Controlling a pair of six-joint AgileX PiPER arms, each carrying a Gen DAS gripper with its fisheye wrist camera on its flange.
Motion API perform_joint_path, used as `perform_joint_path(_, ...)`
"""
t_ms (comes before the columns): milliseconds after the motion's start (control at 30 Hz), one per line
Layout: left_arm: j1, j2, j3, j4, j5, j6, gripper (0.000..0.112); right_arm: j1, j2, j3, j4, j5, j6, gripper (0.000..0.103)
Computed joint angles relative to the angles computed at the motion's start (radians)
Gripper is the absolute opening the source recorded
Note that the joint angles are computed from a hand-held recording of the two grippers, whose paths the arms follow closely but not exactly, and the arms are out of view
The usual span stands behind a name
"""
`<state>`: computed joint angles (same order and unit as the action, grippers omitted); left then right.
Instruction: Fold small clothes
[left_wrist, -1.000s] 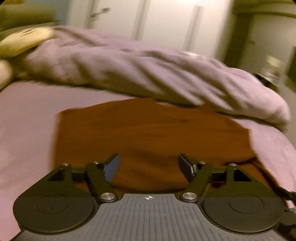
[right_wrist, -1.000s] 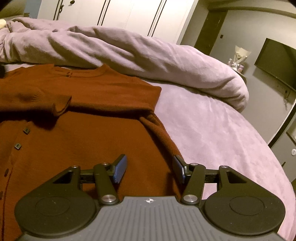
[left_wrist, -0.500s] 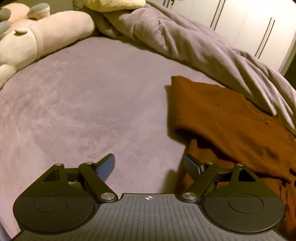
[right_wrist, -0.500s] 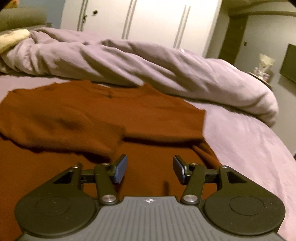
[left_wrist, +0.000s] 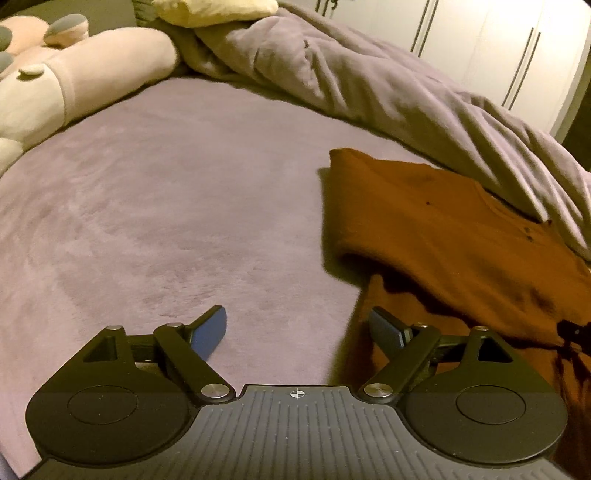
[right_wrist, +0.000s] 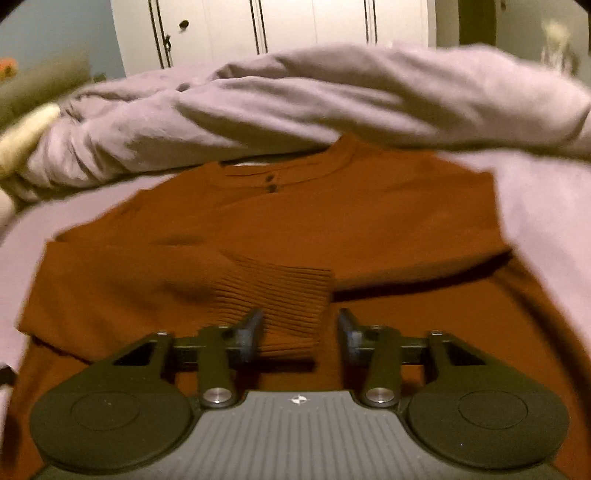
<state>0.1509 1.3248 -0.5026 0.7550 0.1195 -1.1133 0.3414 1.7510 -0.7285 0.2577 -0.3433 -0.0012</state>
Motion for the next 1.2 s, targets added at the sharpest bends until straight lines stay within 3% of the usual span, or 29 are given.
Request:
perform_joint_path(67, -0.008, -0.004, -0.003, -0.002, 0.004, -0.004, 0.089, -0.006, 0.002, -0.003, -0.062, -0.005, 0.035, 0.016)
perform_joint_path(100, -0.012, -0.006, -0.007, -0.013, 0.006, 0.006, 0.089, -0.01, -0.003, 0.002, -0.095, -0.011, 0.049, 0.003)
perform_joint_path(200, -0.035, -0.012, -0.018, 0.042, 0.015, -0.049, 0.089, -0.02, -0.042, 0.038, -0.136, -0.052, 0.043, 0.003)
perform_joint_path(267, -0.066, -0.003, -0.034, 0.151, 0.039, -0.156, 0.089, -0.015, -0.074, 0.071, -0.107, -0.102, -0.015, 0.003)
perform_joint_path(367, -0.105, 0.034, -0.071, 0.202, 0.074, -0.203, 0.089, 0.009, -0.097, 0.085, 0.068, -0.185, -0.222, 0.003)
perform_joint_path(633, -0.201, 0.122, -0.161, 0.282, 0.146, -0.294, 0.089, -0.07, -0.031, 0.007, 0.251, -0.288, -0.517, 0.003)
perform_joint_path(933, -0.27, 0.191, -0.209, 0.326, 0.233, -0.325, 0.089, -0.174, 0.095, -0.076, 0.232, -0.302, -0.595, 0.003)
perform_joint_path(1200, -0.266, 0.198, -0.216, 0.334, 0.265, -0.315, 0.089, -0.157, 0.166, -0.118, 0.291, -0.347, -0.687, 0.003)
